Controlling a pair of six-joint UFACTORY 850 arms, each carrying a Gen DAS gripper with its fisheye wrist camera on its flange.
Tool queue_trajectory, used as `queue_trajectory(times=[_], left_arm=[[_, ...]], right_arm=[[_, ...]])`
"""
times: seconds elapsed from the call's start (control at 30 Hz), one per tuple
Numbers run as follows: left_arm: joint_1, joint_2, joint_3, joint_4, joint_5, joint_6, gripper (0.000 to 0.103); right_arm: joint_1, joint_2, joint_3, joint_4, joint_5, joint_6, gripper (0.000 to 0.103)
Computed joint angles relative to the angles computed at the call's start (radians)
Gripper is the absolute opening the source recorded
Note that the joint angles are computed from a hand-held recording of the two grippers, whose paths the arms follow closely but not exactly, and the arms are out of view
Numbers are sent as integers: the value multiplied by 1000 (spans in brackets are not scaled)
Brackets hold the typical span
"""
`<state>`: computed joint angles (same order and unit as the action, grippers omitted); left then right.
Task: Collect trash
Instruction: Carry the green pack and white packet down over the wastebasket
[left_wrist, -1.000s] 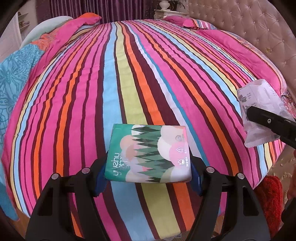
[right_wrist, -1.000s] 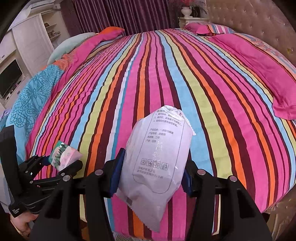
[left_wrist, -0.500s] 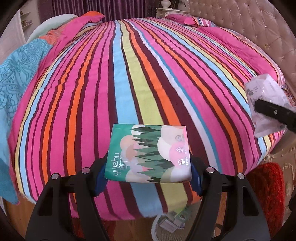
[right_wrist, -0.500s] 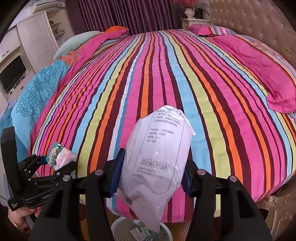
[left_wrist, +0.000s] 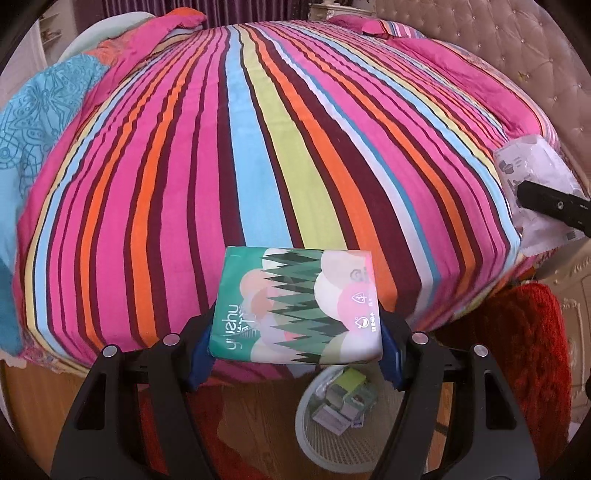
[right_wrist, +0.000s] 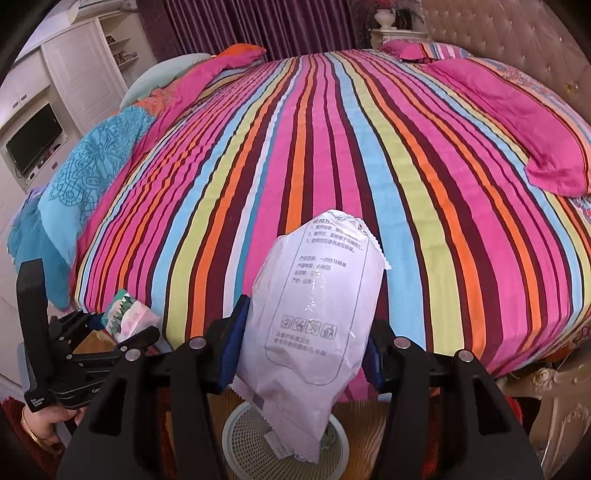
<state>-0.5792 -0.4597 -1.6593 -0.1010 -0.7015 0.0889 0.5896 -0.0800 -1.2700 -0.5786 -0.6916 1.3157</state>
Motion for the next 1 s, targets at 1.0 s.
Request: queue_trajectory(times=[1.0], left_arm=[[-48, 100, 247, -46, -118, 39, 69]], right_arm=[[58, 23, 139, 508, 15, -234, 51]])
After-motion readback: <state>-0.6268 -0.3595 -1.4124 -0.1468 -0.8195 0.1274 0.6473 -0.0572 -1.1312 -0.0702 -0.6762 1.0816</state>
